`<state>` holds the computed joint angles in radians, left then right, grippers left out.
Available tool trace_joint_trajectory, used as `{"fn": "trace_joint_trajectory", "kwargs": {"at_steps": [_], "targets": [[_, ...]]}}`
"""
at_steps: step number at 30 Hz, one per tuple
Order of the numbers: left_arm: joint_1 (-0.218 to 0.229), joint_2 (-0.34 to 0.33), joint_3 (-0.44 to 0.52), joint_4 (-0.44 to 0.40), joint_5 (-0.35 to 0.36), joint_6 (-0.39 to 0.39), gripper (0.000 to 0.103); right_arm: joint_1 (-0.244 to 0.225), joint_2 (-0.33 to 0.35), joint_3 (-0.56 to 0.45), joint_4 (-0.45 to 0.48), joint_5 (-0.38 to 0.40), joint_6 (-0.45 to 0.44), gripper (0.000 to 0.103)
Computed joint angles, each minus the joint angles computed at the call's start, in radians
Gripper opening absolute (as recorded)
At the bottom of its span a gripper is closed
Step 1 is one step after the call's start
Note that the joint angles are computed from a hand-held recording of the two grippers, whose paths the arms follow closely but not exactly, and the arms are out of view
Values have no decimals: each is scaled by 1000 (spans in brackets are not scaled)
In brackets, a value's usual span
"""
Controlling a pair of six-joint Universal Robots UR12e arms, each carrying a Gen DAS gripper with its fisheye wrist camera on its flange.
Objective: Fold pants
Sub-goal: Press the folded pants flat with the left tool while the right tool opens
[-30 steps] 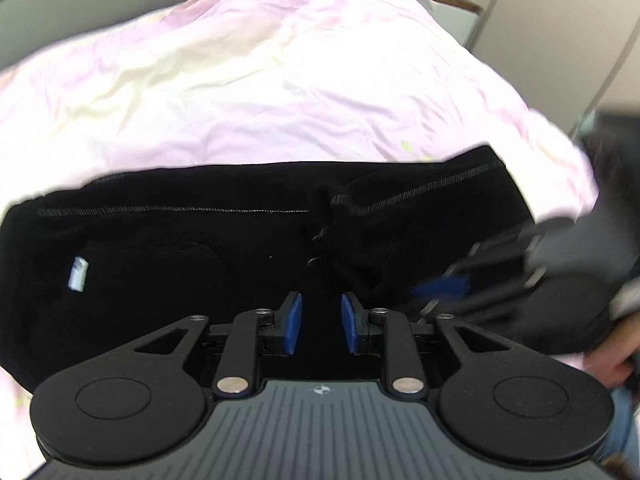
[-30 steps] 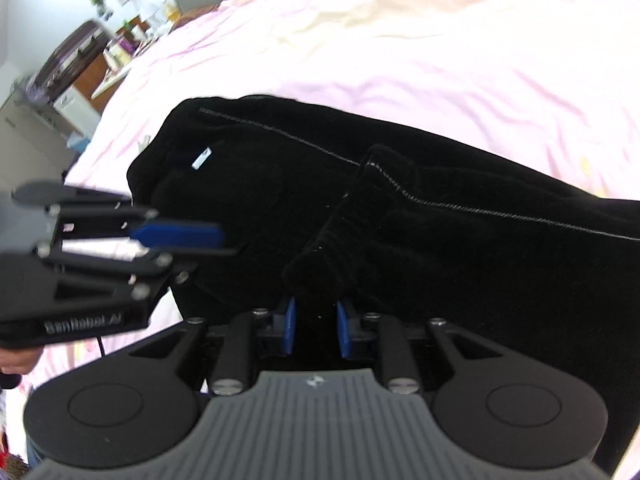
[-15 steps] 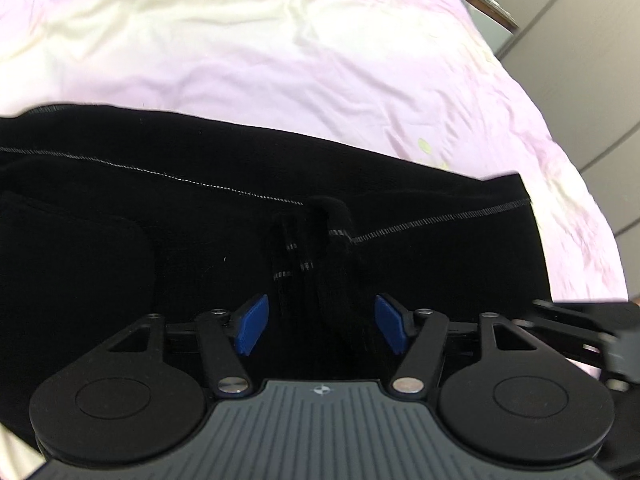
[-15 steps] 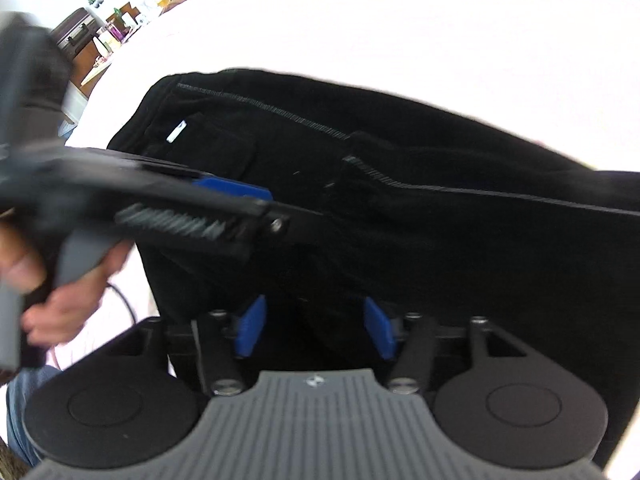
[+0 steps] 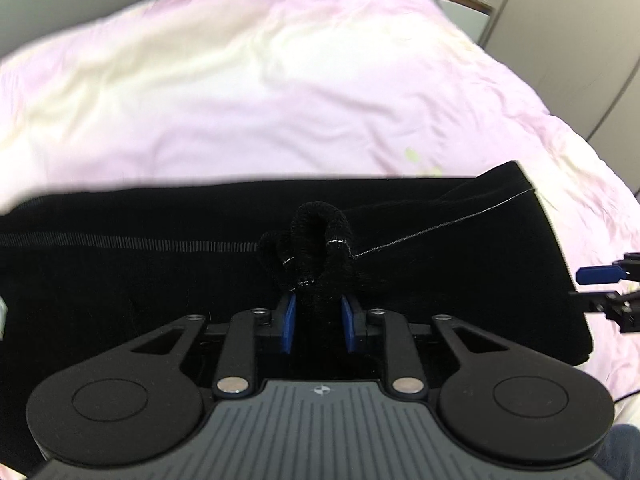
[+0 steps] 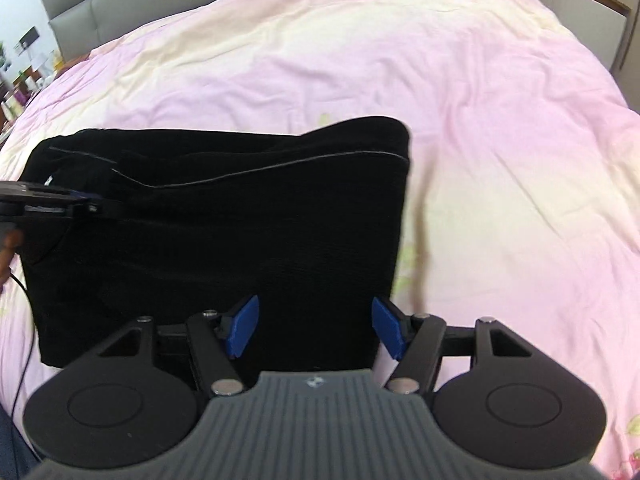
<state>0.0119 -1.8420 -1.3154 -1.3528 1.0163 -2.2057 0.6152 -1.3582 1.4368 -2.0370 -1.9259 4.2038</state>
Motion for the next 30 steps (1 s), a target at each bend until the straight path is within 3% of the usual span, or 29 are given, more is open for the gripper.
{"fn": "trace_joint_trajectory", "kwargs": {"at_steps": [4, 9, 12, 19, 24, 30], "targets": [[-10, 0, 17, 30, 16, 53, 26, -1, -28, 31, -22, -36, -15, 30], [-29, -22, 12, 51, 107, 56, 22, -6, -14, 18, -51, -125, -99, 13], [-32, -32, -6, 65, 131, 28, 23, -37, 0, 20, -96, -137, -113, 5], [-45, -51, 4, 70, 155, 32, 25, -108, 17, 44, -61, -57, -128, 0], [-54, -52, 7, 80, 178, 19, 28, -123, 25, 64, -66, -15, -110, 0], [-54, -11, -38, 167, 212, 47, 48, -100, 10, 33, -25, -7, -126, 0]]}}
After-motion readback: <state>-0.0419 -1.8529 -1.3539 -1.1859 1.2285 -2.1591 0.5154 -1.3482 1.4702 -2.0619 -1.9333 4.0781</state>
